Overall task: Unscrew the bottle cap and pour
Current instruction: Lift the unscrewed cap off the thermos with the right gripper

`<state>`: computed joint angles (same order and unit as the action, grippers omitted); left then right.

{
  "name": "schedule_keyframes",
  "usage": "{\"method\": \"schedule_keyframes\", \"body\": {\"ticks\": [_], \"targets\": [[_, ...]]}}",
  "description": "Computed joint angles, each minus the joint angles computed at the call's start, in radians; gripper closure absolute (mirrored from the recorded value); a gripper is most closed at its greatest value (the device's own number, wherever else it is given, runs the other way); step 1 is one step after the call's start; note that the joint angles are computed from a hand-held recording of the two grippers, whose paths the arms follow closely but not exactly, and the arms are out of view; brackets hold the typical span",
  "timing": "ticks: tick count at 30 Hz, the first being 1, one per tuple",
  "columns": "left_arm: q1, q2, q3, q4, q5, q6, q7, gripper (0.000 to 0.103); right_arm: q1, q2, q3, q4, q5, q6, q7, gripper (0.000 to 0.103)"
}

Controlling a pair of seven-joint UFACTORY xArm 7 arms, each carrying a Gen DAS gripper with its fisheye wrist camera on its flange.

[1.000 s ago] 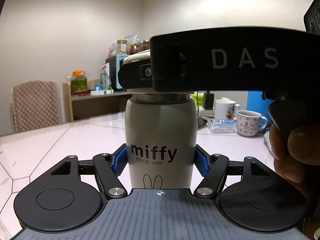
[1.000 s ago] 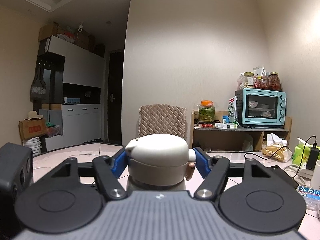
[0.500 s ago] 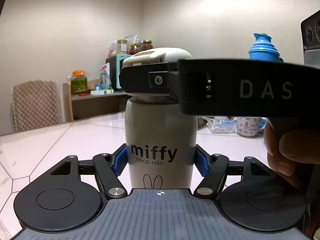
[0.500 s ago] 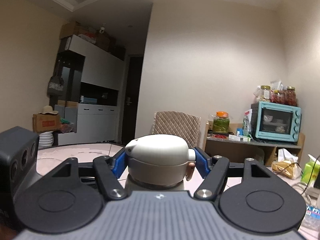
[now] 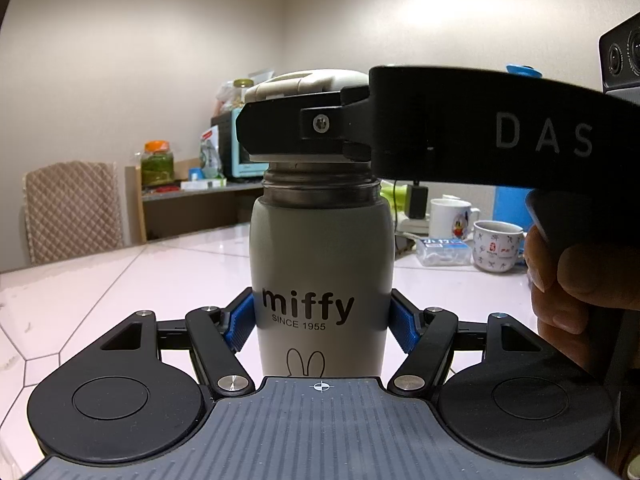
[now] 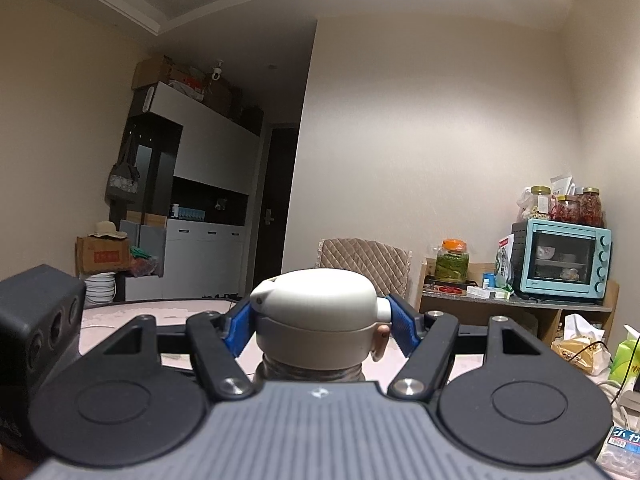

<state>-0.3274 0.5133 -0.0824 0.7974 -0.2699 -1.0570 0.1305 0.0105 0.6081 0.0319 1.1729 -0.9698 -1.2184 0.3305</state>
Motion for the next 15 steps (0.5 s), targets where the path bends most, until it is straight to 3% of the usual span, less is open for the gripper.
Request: {"method": "schedule_keyframes", "body": {"ticks": [15], "targets": [[0.000,-0.010,0.001,0.000,-0.003,0.014,0.003,0.031,-0.003,-0.006,0.001,-0.006,0.007,0.001,0.004,0.032]]}}
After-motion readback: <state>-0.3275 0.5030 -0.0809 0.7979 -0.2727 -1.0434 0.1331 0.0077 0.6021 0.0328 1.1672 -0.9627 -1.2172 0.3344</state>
